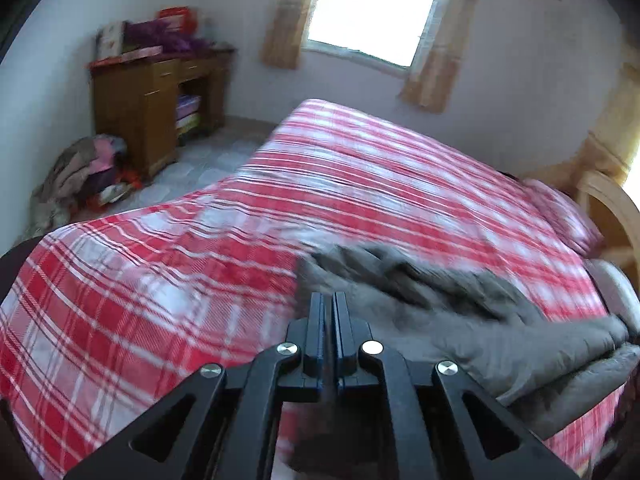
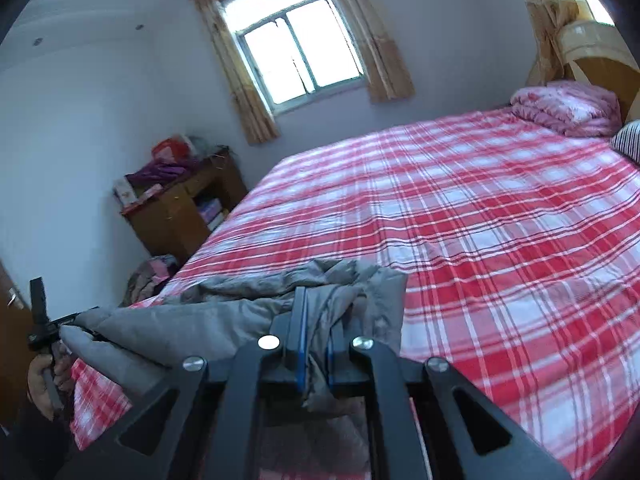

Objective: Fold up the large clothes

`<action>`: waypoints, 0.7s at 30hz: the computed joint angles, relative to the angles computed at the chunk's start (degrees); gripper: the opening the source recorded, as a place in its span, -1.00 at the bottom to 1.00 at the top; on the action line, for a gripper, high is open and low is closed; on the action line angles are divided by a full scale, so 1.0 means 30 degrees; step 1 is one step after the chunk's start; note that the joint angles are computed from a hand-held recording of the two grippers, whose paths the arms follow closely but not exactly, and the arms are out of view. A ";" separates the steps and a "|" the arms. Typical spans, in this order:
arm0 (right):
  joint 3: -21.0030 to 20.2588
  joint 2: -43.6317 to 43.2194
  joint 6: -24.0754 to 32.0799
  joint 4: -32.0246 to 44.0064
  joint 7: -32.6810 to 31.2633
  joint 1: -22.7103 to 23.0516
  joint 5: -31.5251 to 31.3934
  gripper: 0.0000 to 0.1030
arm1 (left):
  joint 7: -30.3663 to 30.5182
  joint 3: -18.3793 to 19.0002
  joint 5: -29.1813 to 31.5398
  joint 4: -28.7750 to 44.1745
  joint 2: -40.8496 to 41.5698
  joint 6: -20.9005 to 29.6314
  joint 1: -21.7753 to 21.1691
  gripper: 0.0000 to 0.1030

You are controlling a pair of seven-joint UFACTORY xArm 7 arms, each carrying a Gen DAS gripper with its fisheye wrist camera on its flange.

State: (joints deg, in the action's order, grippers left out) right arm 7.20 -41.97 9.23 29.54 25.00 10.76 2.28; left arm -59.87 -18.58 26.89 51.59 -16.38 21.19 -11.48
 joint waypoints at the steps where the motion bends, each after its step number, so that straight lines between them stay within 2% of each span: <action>1: -0.0063 0.0871 -0.0231 0.0403 0.0030 -0.0159 0.0008 -0.83 | -0.1044 -0.0532 0.1128 0.0541 0.0456 0.0373 0.0834 -0.85; 3: -0.0262 0.2688 -0.0620 0.1232 0.0036 -0.0385 0.0049 -0.83 | -0.2603 -0.0681 0.2629 0.1378 0.1309 0.0946 0.1471 -0.75; 5: 0.0015 0.4434 -0.0705 0.2149 0.0186 -0.1084 -0.0253 -0.83 | -0.3691 -0.0666 0.3807 0.2034 0.1935 0.1803 0.1483 -0.38; 8: 0.0797 0.6799 -0.0825 0.3512 0.0864 -0.2296 -0.1068 -0.83 | -0.6199 -0.1299 0.6947 0.3271 0.2797 0.4163 0.1272 -0.17; 10: 0.1865 0.8302 -0.0680 0.4642 0.2013 -0.3626 -0.2380 -0.83 | -0.7667 -0.1712 0.9005 0.4051 0.3371 0.5472 0.0761 -0.08; 12: 0.2690 0.9511 -0.0454 0.5663 0.3481 -0.4622 -0.4034 -0.83 | -0.8740 -0.2121 1.0822 0.5103 0.4238 0.7025 -0.0018 0.19; 14: 0.3315 1.0661 -0.0038 0.6771 0.5119 -0.5391 -0.5989 -0.83 | -0.9623 -0.2241 1.2322 0.5945 0.5118 0.7833 -0.0835 0.48; 17: 0.3441 1.2313 0.0743 0.8382 0.7256 -0.5638 -0.8148 -0.82 | -0.8676 -0.2410 1.4177 0.8499 0.7898 0.9792 -0.2511 0.69; 18: 0.3286 1.2551 0.0937 0.8643 0.7760 -0.5526 -0.8497 -0.73 | -0.7842 -0.2409 1.4784 0.9931 0.9450 1.1344 -0.3345 0.69; 20: 0.3098 1.2961 0.1970 0.9365 0.9485 -0.5342 -0.9756 -0.24 | -0.6872 -0.1931 1.5933 1.1901 1.1657 1.3451 -0.4797 0.69; 21: 0.3062 1.2754 0.2263 0.9413 1.0784 -0.5236 -1.0919 0.32 | -0.6345 -0.1538 1.6428 1.3231 1.3063 1.4793 -0.5627 0.69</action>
State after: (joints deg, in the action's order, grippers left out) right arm 16.38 -3.71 16.02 57.78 57.35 -4.95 -30.48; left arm -78.91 -23.20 76.17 91.28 22.81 65.57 -28.37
